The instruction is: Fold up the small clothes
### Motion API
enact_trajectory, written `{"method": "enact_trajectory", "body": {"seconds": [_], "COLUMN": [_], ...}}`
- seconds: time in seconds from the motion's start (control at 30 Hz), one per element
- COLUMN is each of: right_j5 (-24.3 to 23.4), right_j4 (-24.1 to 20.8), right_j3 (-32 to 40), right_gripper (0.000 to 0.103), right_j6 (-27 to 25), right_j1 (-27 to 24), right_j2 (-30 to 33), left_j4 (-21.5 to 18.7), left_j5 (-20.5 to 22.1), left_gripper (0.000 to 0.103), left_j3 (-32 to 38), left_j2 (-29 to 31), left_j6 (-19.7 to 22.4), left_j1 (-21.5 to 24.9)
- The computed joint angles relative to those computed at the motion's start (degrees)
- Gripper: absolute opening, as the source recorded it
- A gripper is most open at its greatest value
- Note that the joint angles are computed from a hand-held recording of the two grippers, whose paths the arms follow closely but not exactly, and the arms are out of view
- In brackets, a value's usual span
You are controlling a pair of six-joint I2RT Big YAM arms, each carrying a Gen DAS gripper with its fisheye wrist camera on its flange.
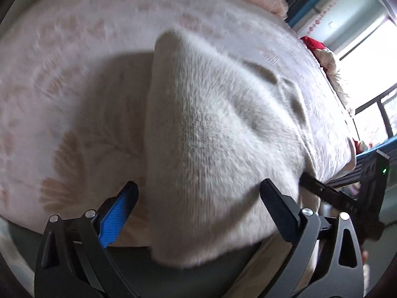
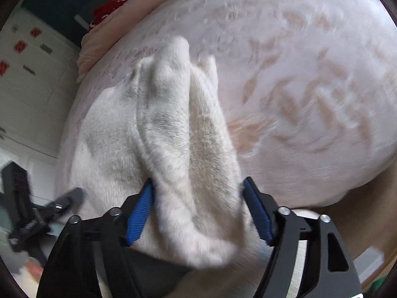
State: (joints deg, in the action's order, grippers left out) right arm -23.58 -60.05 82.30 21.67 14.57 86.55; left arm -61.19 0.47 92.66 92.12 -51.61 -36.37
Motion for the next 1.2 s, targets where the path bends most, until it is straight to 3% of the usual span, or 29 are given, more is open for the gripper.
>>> {"method": "enact_trajectory", "body": {"seconds": [0.07, 0.2, 0.27, 0.3, 0.37, 0.43, 0.53, 0.73, 0.93, 1.2], "right_j5": [-3.07, -4.91, -4.63, -5.22, -7.50, -6.48, -5.77, -1.22, 2.46, 5.59], "right_j4": [1.31, 2.80, 2.07, 2.24, 3.34, 3.66, 5.48, 4.51, 4.06, 5.29], "right_j3": [-0.13, 0.14, 1.33, 2.17, 3.20, 3.65, 4.35, 12.26, 18.75, 22.11], "right_gripper": [0.084, 0.087, 0.082, 0.067, 0.052, 0.042, 0.034, 0.030, 0.030, 0.030], "right_j6": [2.18, 4.67, 4.03, 4.03, 6.00, 7.14, 8.46, 7.68, 5.63, 4.37], "right_j1": [-0.16, -0.45, -0.22, 0.03, 0.37, 1.05, 1.63, 3.76, 4.78, 6.68], "right_j2": [1.65, 3.17, 4.07, 4.74, 5.58, 4.81, 2.82, 0.42, -1.96, -4.52], "left_j4": [0.79, 2.47, 2.40, 1.93, 0.16, -1.79, -6.06, -12.78, -16.54, -22.22], "left_j5": [2.94, 5.41, 6.45, 6.76, 6.38, 5.41, 2.99, -4.46, -7.85, -15.35], "left_gripper": [0.098, 0.098, 0.098, 0.096, 0.085, 0.061, 0.045, 0.042, 0.043, 0.043], "left_j3": [0.04, -0.46, 0.16, 0.71, 2.43, 4.22, 8.70, 21.90, 30.92, 42.81], "left_j2": [1.82, 3.26, 3.67, 3.91, 4.26, 4.25, 4.48, 6.00, 6.72, 8.61], "left_j6": [-0.98, -3.23, -3.39, -3.33, -2.97, -1.19, 3.16, 9.90, 13.65, 19.21], "left_j1": [0.70, 1.10, 1.09, 1.05, 0.71, 0.48, -0.19, -2.38, -2.99, -4.50]}}
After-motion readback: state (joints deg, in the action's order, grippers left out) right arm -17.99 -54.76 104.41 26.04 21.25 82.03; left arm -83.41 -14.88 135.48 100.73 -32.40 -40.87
